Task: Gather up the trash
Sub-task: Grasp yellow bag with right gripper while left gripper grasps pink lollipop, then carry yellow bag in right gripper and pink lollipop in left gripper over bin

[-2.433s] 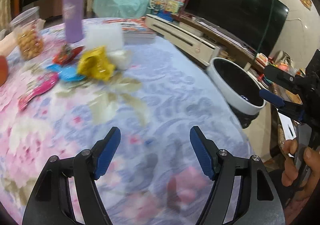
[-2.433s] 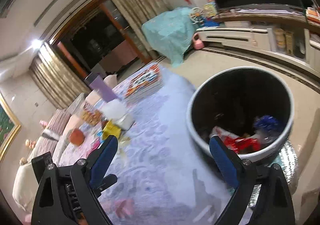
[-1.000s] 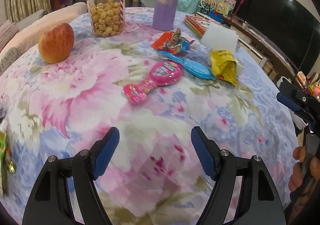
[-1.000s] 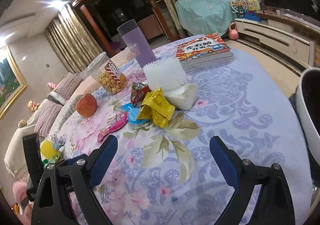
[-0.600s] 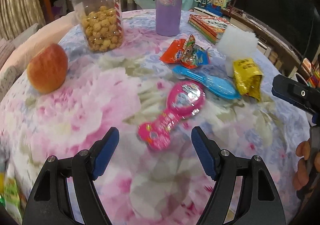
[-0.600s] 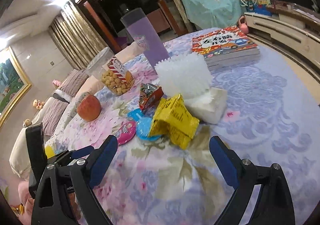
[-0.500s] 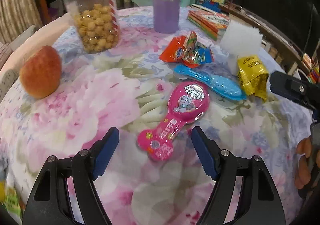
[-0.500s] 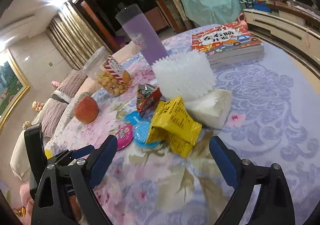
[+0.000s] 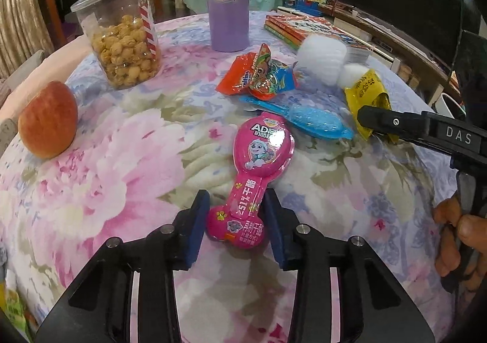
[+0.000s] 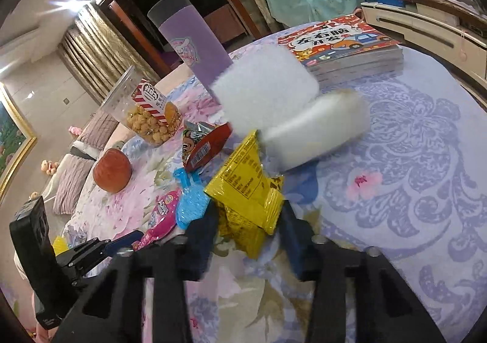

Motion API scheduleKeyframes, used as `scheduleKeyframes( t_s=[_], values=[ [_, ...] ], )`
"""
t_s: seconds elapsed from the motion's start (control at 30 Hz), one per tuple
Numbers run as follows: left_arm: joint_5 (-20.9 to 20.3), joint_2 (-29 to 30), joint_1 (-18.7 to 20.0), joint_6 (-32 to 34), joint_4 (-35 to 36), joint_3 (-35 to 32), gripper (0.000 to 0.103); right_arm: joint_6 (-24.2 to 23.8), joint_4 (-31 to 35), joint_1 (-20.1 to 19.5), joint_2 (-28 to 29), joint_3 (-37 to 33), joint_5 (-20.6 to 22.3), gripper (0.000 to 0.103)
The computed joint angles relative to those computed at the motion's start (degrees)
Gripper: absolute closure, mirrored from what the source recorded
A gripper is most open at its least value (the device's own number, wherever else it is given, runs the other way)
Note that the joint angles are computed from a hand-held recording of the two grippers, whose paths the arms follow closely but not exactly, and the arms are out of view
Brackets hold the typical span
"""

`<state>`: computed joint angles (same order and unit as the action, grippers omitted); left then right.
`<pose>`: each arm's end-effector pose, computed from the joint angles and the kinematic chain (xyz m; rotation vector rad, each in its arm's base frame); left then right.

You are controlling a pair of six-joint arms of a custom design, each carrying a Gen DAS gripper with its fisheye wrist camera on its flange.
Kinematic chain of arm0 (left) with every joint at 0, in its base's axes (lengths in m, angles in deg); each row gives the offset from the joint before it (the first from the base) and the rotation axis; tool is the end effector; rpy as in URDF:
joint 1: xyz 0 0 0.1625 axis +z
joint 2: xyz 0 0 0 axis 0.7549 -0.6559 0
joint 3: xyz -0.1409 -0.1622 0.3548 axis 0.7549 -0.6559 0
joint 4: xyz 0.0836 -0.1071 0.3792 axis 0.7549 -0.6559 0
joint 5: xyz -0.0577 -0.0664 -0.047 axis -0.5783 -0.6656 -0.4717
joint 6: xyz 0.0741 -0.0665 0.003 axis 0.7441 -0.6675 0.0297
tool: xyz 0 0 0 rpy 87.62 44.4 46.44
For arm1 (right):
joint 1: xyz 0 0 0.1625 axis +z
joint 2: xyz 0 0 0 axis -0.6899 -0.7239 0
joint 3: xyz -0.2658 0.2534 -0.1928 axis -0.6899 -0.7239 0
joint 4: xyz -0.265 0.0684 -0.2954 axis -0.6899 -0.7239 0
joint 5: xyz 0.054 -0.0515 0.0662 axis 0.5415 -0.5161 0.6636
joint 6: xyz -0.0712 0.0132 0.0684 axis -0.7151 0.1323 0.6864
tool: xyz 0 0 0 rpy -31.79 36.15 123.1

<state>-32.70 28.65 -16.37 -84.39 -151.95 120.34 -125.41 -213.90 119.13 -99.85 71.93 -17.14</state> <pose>-0.3874 -0.5082 -0.0560 0.0920 2.1689 -0.8579 -0.0117 -0.6214 0.3498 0.8712 -2.8765 0.5454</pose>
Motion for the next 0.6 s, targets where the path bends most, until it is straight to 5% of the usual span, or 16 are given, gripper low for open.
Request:
scheduleKeyframes(
  t_s=[0.3, 0.6],
  values=[
    [-2.8, 0.2, -3.2, -1.6, -3.0, 2.0, 0.07, -1.7, 2.4, -3.3, -6.2, 2.8, 4.2, 0.065],
    [-4.5, 4.1, -6.5, -1.4, -7.6, -0.3, 0.07, -8.3, 8.9, -7.3, -14.1, 5.4, 7.8, 0.065]
  ],
)
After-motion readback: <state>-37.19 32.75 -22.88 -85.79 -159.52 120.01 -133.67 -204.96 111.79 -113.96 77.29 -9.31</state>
